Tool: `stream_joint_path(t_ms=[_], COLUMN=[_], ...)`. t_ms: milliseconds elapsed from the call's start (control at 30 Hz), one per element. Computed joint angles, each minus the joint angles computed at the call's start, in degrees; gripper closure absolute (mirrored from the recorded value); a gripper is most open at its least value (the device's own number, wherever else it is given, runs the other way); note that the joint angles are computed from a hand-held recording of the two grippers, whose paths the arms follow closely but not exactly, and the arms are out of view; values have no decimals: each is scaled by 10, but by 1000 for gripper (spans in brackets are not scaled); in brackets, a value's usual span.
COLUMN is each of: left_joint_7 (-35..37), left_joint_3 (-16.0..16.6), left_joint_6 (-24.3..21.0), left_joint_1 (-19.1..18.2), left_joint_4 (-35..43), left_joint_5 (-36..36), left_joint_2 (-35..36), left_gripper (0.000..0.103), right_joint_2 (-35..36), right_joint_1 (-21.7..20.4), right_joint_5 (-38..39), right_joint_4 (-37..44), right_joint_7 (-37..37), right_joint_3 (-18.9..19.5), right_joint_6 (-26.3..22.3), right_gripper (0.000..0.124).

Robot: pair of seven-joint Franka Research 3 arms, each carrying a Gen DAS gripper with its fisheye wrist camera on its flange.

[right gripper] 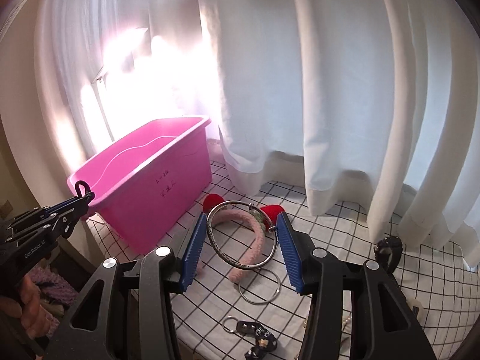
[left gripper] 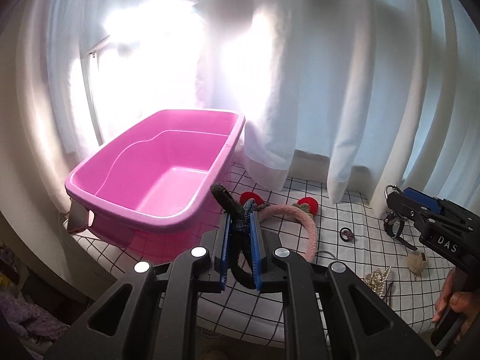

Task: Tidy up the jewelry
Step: 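Lift and carry the bow tie and bangle with both tools over the pink tub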

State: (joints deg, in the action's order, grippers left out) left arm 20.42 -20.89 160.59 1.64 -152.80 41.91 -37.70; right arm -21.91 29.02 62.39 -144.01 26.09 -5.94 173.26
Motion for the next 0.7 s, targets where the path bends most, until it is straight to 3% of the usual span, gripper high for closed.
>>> stream_joint_path(t_ms=[133,267,433,533,700], left_joint_7=[49,98,172,207,226], left_joint_3=[59,90,122,141,144], left_joint_6=[23,64,88,84,63], left_joint_1=[16,59,84,81,92], left_joint_4=[1,12,39,59,95], left_joint_5=[-5,-6,-37,-74,-110], left_joint_2=[9,37,91,124,172], left_gripper=[90,90,90,90,90], right_joint_2=[58,130,205,251,328], right_joint_1=[21,14,-8,-20,-29], right_joint_5=[14,-3,-105,-197,-299], right_joint_4=[70,150,228,281,378], right_joint_7=[8,41,144,222,285], right_joint_3=[23,70,122,136,150], right_joint_6=[0,10,4,-28,-93], right_gripper=[77,77,77,77,77])
